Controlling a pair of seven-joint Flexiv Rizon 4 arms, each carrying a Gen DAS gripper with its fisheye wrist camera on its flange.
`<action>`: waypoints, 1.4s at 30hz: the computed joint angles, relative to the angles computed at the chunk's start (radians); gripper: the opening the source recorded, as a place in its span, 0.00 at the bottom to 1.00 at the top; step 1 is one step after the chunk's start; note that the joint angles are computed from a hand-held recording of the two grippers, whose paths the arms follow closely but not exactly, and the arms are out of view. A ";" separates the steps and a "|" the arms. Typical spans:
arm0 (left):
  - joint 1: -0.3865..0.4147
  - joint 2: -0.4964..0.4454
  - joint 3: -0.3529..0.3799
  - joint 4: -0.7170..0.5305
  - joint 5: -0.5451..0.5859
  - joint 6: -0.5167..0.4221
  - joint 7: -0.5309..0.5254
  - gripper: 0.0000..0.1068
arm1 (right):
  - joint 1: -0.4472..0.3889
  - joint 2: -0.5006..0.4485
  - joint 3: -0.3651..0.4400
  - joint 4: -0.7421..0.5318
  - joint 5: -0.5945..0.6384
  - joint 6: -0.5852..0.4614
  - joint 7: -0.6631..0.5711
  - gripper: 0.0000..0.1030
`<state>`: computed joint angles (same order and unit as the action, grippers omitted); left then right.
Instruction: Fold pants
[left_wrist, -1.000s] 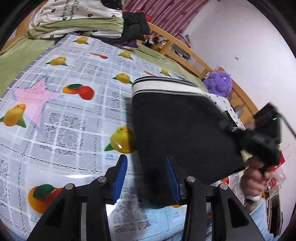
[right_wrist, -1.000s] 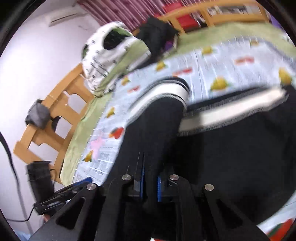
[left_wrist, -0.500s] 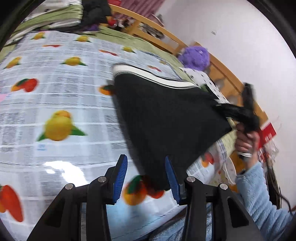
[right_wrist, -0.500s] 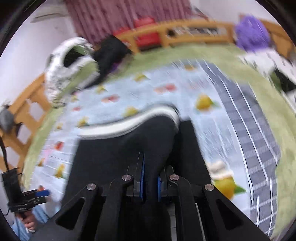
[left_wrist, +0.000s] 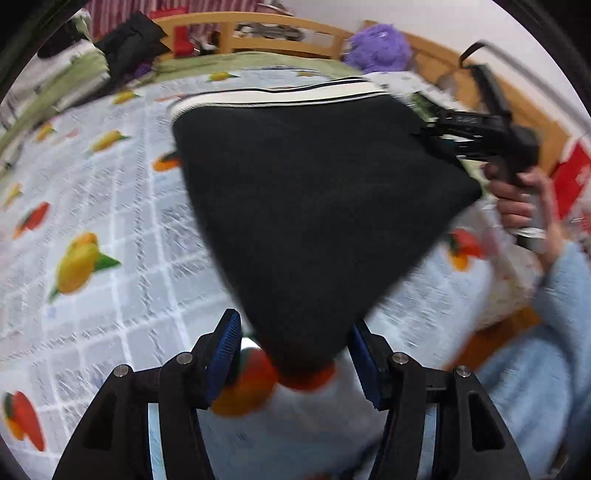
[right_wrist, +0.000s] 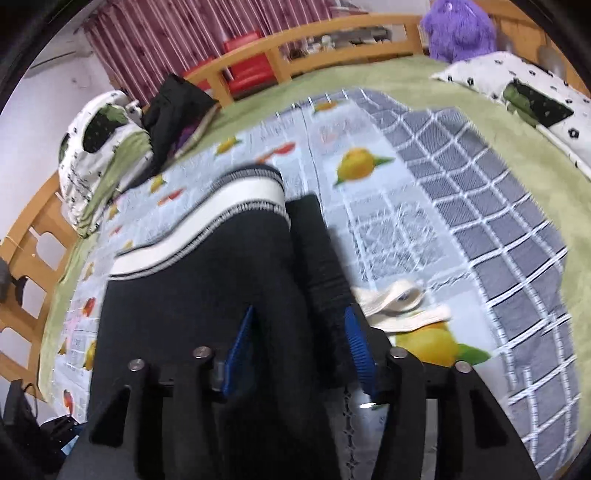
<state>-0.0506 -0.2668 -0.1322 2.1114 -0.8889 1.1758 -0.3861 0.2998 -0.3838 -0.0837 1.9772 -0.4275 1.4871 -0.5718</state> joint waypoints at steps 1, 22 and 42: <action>-0.006 -0.007 -0.005 -0.004 -0.010 0.022 -0.009 0.50 | 0.026 -0.005 -0.028 0.000 -0.021 -0.004 0.019 0.58; 0.166 -0.031 0.088 -0.115 -0.324 -0.070 0.105 0.08 | 0.154 -0.151 0.112 -0.262 -0.005 -0.091 0.042 0.13; 0.225 0.060 0.131 -0.053 -0.302 -0.255 0.207 0.35 | 0.135 -0.122 0.117 -0.193 0.142 -0.011 0.054 0.18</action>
